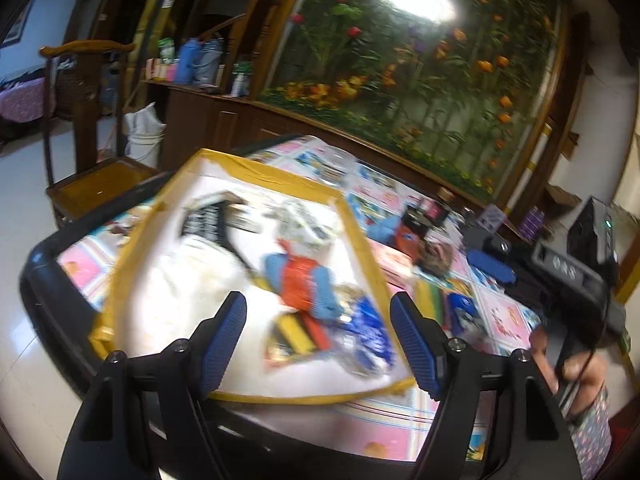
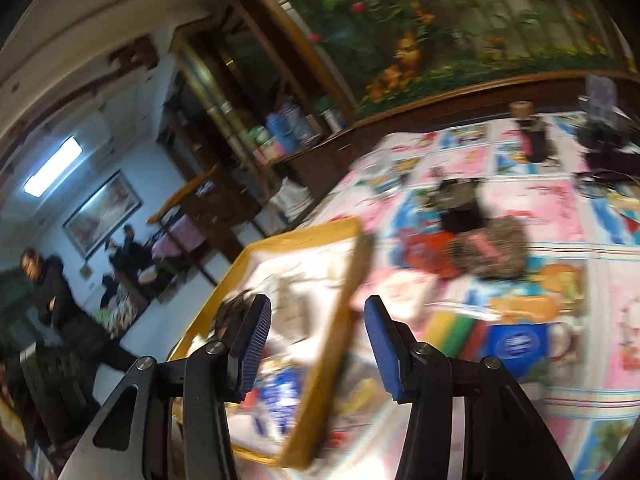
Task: Organize soft objects
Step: 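Move both tools back over the remaining soft items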
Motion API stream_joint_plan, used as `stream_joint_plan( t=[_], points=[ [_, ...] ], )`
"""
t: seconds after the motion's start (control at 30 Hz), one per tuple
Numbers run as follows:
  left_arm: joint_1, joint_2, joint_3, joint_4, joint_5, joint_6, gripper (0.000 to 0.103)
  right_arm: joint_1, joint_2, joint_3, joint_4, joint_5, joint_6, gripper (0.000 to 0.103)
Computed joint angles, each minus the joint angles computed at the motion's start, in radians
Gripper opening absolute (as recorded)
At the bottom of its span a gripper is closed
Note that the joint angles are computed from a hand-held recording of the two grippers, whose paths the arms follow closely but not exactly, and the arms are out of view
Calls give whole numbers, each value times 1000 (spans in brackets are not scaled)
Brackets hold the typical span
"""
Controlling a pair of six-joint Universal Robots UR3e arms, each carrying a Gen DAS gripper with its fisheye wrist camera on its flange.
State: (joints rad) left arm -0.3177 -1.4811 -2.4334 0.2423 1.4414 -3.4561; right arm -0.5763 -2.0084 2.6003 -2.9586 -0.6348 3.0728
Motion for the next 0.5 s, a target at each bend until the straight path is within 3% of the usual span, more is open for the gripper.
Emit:
stream_joint_plan(
  t=[0.13, 0.23, 0.37, 0.5],
  points=[
    [-211, -218, 154, 72, 76, 15, 74, -340, -305, -24, 681, 122, -336, 53],
    [-352, -362, 310, 26, 147, 83, 78, -460, -361, -70, 943, 97, -515, 53],
    [-455, -503, 481, -61, 216, 156, 79, -510, -350, -81, 1031, 23, -630, 53],
    [-426, -519, 548, -175, 134, 168, 79, -486, -300, -56, 957, -33, -613, 62]
  ],
)
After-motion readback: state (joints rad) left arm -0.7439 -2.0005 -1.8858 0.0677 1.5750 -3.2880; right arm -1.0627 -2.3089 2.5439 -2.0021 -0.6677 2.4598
